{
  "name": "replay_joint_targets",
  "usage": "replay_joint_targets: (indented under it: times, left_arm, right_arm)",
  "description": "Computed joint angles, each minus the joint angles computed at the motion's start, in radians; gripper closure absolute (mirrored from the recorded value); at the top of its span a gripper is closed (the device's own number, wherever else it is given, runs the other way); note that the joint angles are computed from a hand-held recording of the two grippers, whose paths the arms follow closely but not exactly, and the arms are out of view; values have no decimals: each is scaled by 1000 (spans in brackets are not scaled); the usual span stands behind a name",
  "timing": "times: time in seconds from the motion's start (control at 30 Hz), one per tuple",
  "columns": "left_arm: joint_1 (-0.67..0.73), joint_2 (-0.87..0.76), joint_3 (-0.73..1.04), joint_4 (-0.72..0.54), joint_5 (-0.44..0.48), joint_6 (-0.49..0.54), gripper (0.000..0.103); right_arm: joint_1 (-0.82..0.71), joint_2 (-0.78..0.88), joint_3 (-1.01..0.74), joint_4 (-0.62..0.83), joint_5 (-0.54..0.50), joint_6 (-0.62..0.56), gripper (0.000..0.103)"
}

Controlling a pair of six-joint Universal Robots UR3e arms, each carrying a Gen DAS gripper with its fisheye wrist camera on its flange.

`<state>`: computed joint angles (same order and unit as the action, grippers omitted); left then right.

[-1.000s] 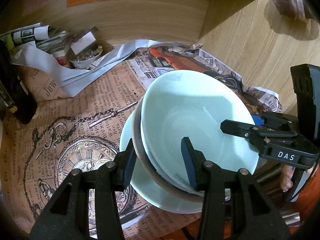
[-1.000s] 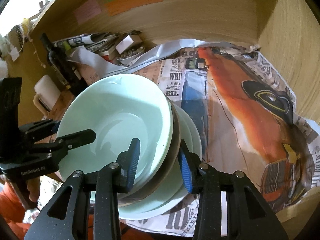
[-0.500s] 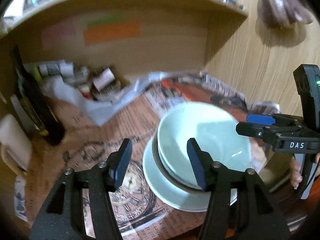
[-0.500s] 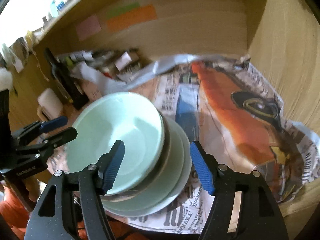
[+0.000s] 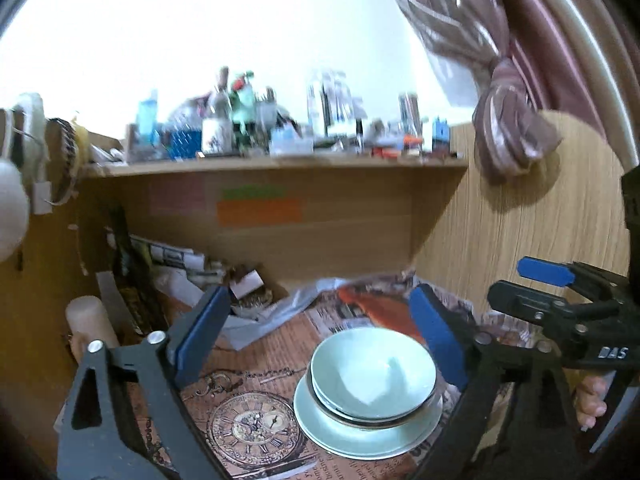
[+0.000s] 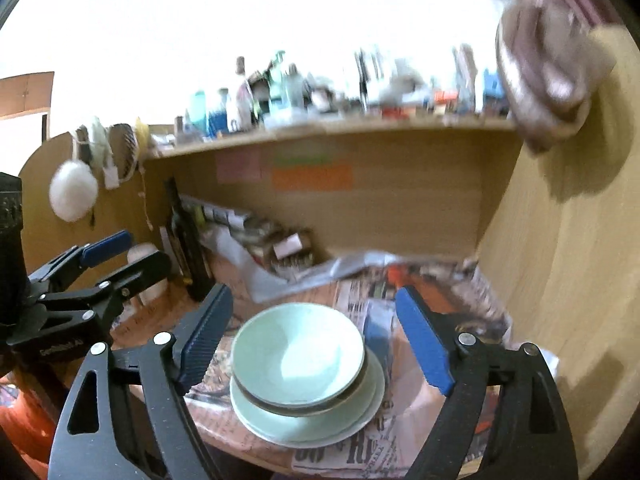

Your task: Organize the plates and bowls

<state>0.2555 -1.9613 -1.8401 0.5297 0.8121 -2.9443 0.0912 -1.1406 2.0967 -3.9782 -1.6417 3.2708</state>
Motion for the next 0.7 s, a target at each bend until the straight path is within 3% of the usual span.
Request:
replay_joint_targets:
  times: [0.13,0.3,0.7]
  left_arm:
    - [37,39,-109,147,-17,-66,2]
    - [72,80,-199,209,-47,-86,1]
    - [87,94,-251,287,-55,-83,0]
  right_arm:
    - [34,0,51,-109,-42,8,13]
    - [58,-5,101,-193,-67,12,1]
    - [64,9,123,-257,-40,9,0]
